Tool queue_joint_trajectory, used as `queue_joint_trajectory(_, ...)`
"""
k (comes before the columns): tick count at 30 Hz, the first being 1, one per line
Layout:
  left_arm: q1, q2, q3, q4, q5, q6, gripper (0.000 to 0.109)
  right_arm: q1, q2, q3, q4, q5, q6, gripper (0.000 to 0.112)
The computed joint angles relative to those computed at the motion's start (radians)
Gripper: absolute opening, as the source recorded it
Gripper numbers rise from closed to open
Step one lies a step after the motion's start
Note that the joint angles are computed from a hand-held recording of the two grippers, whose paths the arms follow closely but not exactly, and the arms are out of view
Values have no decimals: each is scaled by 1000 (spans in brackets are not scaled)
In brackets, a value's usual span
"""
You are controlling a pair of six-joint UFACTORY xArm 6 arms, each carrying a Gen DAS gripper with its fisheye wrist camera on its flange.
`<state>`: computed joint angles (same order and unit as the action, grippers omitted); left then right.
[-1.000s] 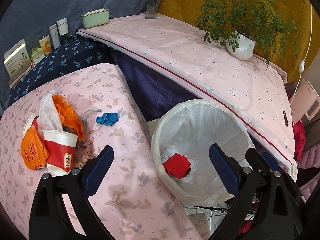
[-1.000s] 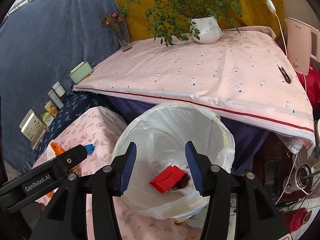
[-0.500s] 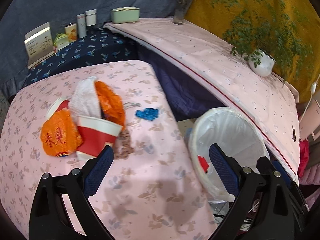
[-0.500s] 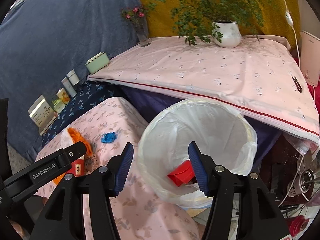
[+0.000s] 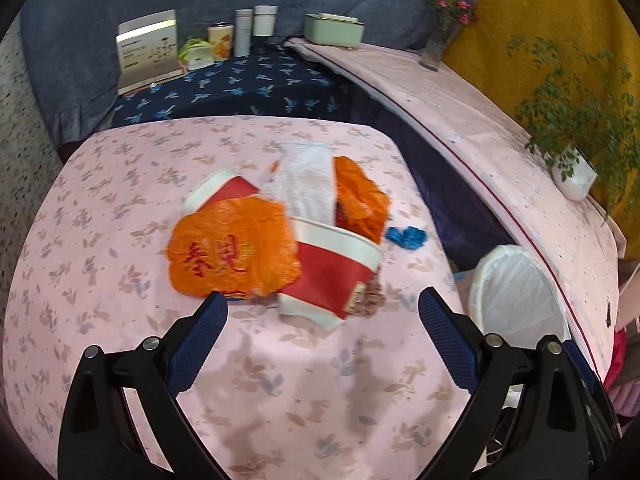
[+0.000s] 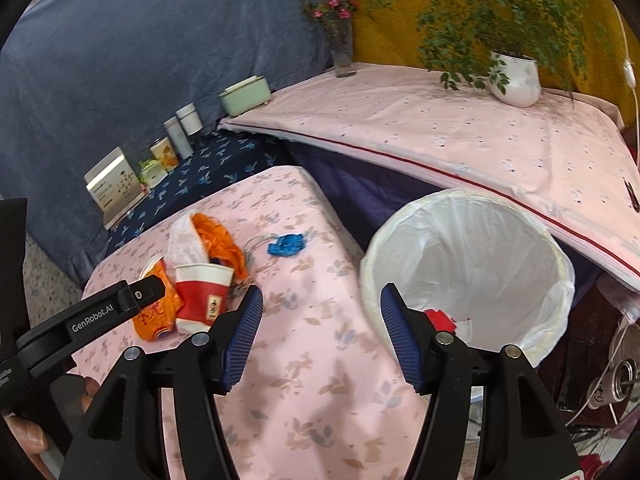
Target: Collect trash
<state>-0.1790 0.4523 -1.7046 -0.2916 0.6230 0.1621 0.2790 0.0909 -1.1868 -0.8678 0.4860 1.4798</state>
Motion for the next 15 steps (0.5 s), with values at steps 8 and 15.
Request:
queue_joint_trajectory(8, 61, 26, -14, 24, -6, -32, 92, 45, 109, -116, 77, -4, -98, 63)
queue_joint_trajectory(15, 106, 62, -41, 44, -1, -54, 92, 67, 204, -209, 158, -14, -186, 63)
